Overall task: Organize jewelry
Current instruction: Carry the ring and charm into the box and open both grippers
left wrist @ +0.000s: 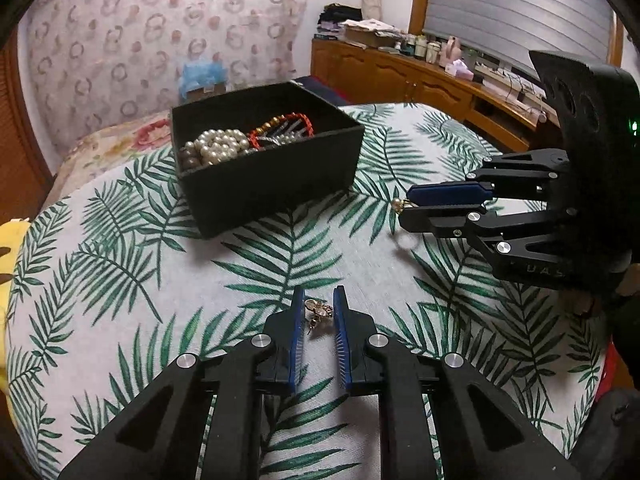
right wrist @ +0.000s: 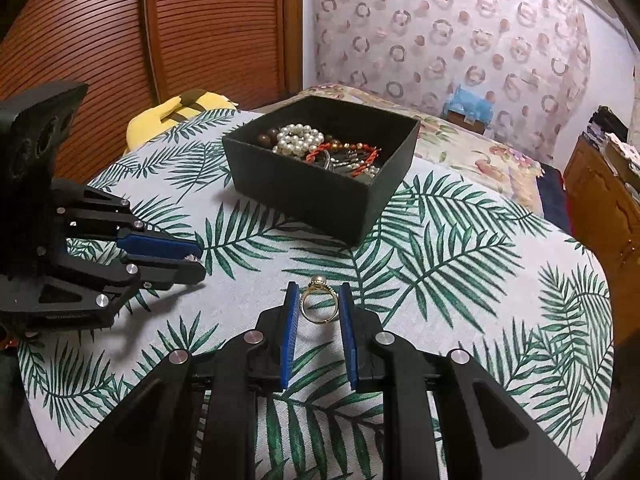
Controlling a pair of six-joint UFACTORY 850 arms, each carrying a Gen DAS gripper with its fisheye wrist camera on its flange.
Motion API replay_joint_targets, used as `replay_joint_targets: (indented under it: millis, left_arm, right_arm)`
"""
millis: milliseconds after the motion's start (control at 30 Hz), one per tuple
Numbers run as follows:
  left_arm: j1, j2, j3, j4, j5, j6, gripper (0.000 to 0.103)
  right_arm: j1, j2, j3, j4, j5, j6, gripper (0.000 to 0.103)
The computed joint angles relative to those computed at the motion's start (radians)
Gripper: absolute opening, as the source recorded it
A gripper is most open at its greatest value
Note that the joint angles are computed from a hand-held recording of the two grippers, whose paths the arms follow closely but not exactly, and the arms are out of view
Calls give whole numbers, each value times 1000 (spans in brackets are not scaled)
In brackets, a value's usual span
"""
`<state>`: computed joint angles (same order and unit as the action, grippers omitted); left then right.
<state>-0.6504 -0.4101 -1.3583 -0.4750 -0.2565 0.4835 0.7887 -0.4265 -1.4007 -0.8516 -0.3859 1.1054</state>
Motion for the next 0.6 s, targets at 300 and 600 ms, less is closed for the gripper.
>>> replay_joint_targets:
  millis: [300, 600]
  left_arm:
    - [25, 2, -44, -49, 21, 40, 13]
    - [42, -38, -149, 19, 45, -6, 13]
  right_arm:
    - [-13, -11, -70, -55, -28, -25, 22]
    - [-48, -73, -181, -23, -11, -128, 22]
